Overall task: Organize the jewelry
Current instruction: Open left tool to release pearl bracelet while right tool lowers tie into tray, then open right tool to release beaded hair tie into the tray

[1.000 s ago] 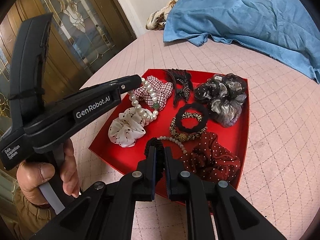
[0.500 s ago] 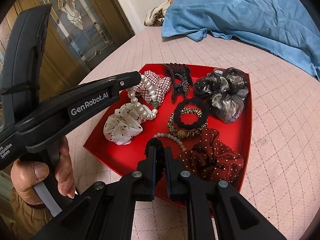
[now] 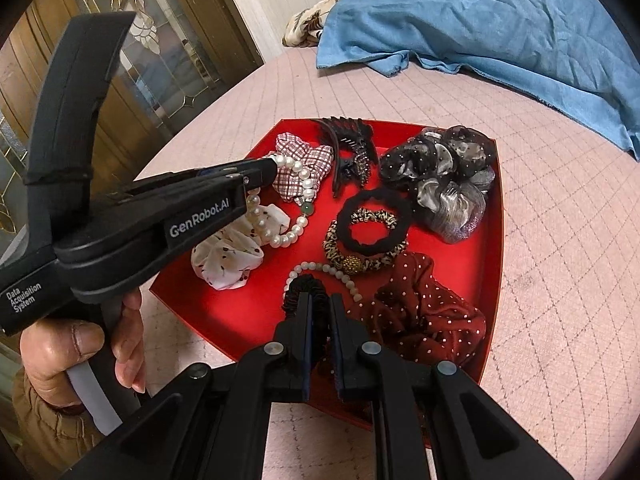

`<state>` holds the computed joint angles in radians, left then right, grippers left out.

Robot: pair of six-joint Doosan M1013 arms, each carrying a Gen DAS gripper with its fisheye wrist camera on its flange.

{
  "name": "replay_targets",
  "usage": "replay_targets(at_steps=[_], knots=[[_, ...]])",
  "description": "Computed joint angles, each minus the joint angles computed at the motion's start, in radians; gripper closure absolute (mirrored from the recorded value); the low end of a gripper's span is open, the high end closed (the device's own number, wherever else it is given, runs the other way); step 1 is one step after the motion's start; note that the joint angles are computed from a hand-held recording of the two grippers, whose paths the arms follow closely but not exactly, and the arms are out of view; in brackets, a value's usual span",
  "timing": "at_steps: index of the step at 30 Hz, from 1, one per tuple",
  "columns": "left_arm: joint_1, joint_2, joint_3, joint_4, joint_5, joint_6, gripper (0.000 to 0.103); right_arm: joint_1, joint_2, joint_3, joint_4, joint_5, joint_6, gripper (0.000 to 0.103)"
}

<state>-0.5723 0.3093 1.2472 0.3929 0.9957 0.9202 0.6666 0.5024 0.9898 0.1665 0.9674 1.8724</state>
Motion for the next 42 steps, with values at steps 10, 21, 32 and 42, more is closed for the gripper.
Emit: replay_targets(at_steps=[10, 21, 32, 42], knots=[[0.002, 0.01, -0.007, -0.004, 0.019, 0.009, 0.093, 0.0, 0.005, -0.001, -0.011, 0.01, 0.005, 0.092], [0.003, 0.012, -0.008, 0.003, 0.024, -0.007, 0.093, 0.0, 0.006, -0.001, -0.014, 0.011, 0.0, 0.092], [0.007, -0.004, 0.01, 0.016, -0.012, -0.04, 0.067, 0.002, 0.003, 0.002, -0.013, 0.01, -0.017, 0.091], [0.005, -0.017, 0.018, 0.065, -0.022, -0.099, 0.047, 0.012, -0.019, 0.019, -0.036, -0.022, -0.027, 0.071]])
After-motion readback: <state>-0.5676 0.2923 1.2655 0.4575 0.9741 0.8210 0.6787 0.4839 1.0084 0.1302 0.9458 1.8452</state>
